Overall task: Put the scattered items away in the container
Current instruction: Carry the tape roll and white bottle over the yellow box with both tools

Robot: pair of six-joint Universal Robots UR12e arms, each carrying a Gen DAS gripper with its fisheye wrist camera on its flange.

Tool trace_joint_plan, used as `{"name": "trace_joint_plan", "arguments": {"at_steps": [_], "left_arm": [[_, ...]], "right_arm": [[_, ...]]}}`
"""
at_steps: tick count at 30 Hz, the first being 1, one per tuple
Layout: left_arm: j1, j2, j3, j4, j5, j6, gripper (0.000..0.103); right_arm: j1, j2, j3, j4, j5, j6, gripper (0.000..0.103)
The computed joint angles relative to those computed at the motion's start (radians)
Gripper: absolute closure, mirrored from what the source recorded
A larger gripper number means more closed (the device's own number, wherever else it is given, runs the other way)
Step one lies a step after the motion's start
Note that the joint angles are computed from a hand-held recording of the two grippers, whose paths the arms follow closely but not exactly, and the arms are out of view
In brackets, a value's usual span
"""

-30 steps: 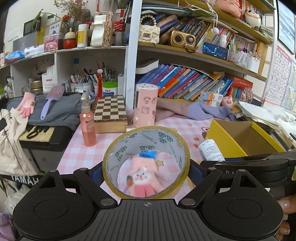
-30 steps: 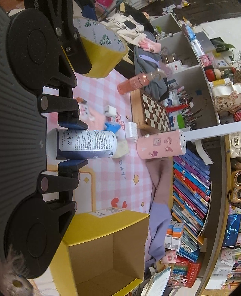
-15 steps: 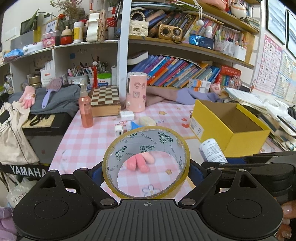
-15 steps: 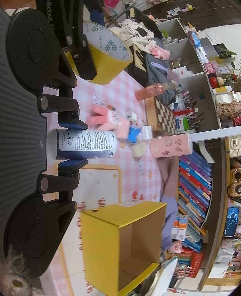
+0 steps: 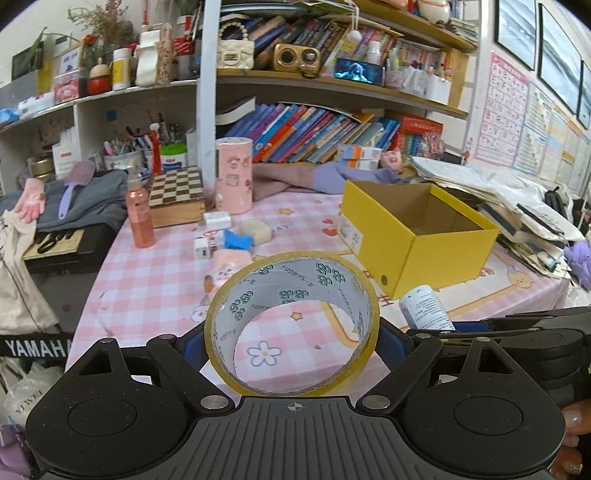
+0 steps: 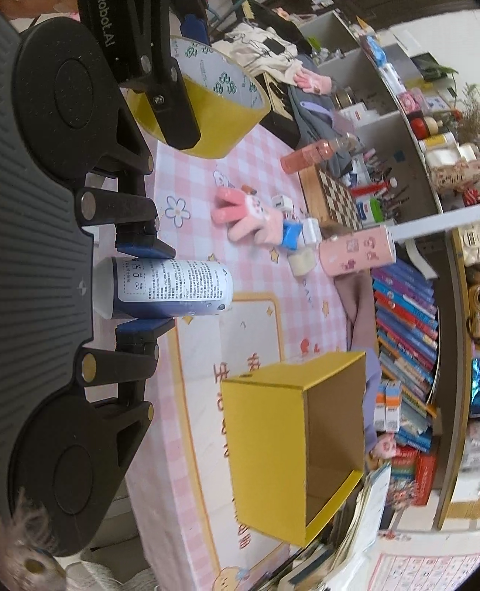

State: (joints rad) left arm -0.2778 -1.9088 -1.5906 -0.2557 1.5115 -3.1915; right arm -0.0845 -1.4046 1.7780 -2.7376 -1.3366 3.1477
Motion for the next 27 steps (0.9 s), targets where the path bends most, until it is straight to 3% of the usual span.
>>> {"name": "trace_joint_plan", "arguments": {"at_steps": [20, 27], "left_arm": [[-0.032, -0.042, 0.051, -0.028, -0.142, 0.079, 0.014], [-0.044, -0.067, 0.086, -0.039, -0.161, 0.095, 0.014]], "right_arm": [[-0.05, -0.059, 0.064, 0.004, -0.101, 0.065, 0.072], [-0.068, -0.057, 0.061, 0.006, -0.119, 0.078, 0.072]]}}
